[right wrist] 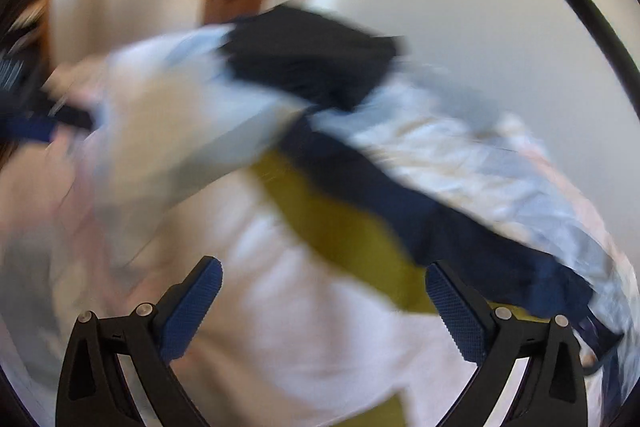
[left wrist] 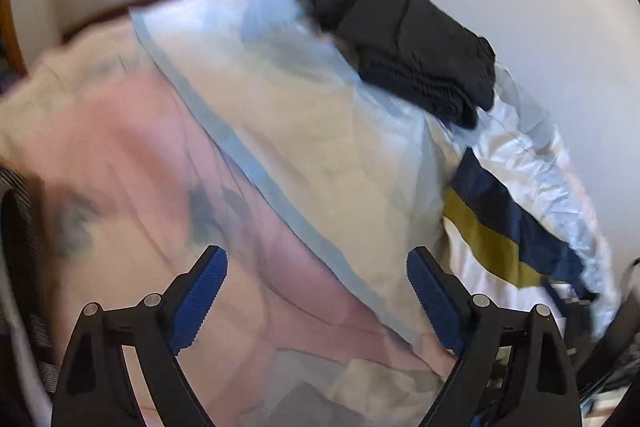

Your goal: Fold clothes

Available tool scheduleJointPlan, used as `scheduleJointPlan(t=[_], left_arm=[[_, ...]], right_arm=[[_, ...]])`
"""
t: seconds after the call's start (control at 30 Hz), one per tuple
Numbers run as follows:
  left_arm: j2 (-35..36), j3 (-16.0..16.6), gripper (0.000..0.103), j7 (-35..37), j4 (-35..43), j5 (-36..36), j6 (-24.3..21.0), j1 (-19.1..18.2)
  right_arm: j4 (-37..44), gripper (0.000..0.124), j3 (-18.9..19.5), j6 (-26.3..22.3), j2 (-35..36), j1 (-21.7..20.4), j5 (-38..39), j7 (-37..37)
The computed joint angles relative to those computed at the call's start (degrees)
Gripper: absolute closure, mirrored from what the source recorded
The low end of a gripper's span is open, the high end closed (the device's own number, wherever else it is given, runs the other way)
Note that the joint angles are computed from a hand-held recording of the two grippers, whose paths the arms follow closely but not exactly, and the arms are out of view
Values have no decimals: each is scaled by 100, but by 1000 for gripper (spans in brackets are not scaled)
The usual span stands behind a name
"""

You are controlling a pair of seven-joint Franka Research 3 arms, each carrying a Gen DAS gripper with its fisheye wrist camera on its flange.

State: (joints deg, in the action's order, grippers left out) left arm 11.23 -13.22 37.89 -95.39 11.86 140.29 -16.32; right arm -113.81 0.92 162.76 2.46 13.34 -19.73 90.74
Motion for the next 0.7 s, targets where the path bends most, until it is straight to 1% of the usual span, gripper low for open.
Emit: scheduleJointPlan(t=[0.03, 0.07, 0.1, 0.13, 0.17, 0.2, 0.23, 0.3, 0.37, 0.4, 0.43, 0.47, 0.5, 0.53, 0.57, 0.6, 0.63, 0.67, 0.7], left_arm=[[34, -55, 11, 165, -19, -236, 50, 54], [84, -70, 11, 238, 52, -258, -53, 40], [126, -70, 11, 297, 125, -200, -164, 5], [155, -56, 11, 322, 192, -93, -262, -38], [165, -35, 11, 322, 230, 26, -352, -78], [138, -29, 11, 369, 194, 64, -376, -82], [129, -26, 11, 426, 186, 96, -438, -86], [268, -27, 11, 584, 391, 136, -857, -111], [310, -24, 11, 632, 439, 105, -924, -112], [300, -22, 11, 634, 419, 86, -889, -107], [254, -19, 11, 608, 343, 74, -736, -100], [193, -3, 11, 551, 275, 103, -629, -100], [155, 45, 11, 352, 261, 279, -604, -149], [104, 84, 11, 156, 226, 444, -557, -183], [2, 114, 11, -26, 105, 563, -412, -184], [-103, 141, 11, -222, -16, 689, -272, -180], [-227, 168, 11, -456, -156, 817, -126, -167], [-357, 194, 11, -711, -292, 964, 17, -147], [-480, 215, 11, -931, -393, 1136, 82, -123]], right_arm=[[80, 21, -6, -23, 100, 43, -334, 179], [281, 21, -86, -77, 271, 121, -1035, 761], [492, 21, -275, -171, 437, 318, -1417, 1052], [728, 23, -269, -270, 603, 314, -1397, 1115], [1002, 24, -76, -375, 772, 111, -975, 998], [1214, 27, -84, -410, 887, 67, -262, 707], [1351, 26, 43, -388, 934, -137, 633, 341], [1660, 25, 300, -549, 1009, -530, 2216, -317], [1715, 23, 403, -964, 904, -796, 3243, -933], [1679, 22, 390, -1120, 826, -847, 3422, -1061], [1460, 22, 237, -1115, 665, -698, 3199, -1036], [1174, 22, 87, -1069, 470, -518, 2723, -834], [911, 22, -18, -976, 320, -349, 2134, -559], [688, 21, -89, -834, 235, -179, 1380, -165], [502, 21, -140, -749, 162, -34, 571, 285], [432, 21, -166, -787, 169, 114, -358, 882], [486, 22, -218, -928, 255, 305, -921, 1255], [516, 23, -82, -945, 332, 295, -1082, 1360], [563, 25, -32, -877, 420, 355, -1103, 1390]])
